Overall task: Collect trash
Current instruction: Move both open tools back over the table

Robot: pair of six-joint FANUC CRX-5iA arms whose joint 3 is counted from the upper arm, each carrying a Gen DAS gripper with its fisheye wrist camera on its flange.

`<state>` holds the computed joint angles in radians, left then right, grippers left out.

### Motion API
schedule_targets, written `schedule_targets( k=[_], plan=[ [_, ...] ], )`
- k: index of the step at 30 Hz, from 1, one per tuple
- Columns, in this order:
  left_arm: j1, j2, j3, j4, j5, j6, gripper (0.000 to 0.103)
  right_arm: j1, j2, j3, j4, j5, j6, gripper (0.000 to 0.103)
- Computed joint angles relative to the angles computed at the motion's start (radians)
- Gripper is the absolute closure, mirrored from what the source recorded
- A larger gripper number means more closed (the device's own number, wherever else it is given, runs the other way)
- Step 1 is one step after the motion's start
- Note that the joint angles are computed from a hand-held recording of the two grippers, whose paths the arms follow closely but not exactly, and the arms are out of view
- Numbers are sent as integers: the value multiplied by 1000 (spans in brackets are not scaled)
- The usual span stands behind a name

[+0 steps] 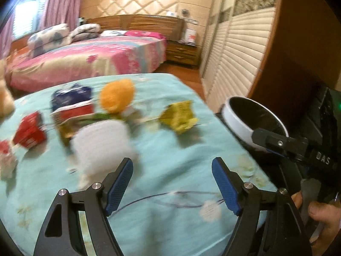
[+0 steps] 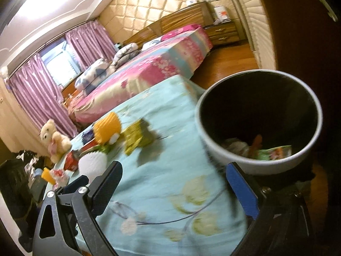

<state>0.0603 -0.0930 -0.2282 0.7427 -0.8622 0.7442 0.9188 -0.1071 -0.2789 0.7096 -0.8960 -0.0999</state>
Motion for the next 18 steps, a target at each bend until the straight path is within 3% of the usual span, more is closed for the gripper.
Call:
schedule_targets(
  k=[18],
  plan=[
    [216,-79,-50,-55,-42,48,27,49,151,135,-76,106,115,4]
  ],
)
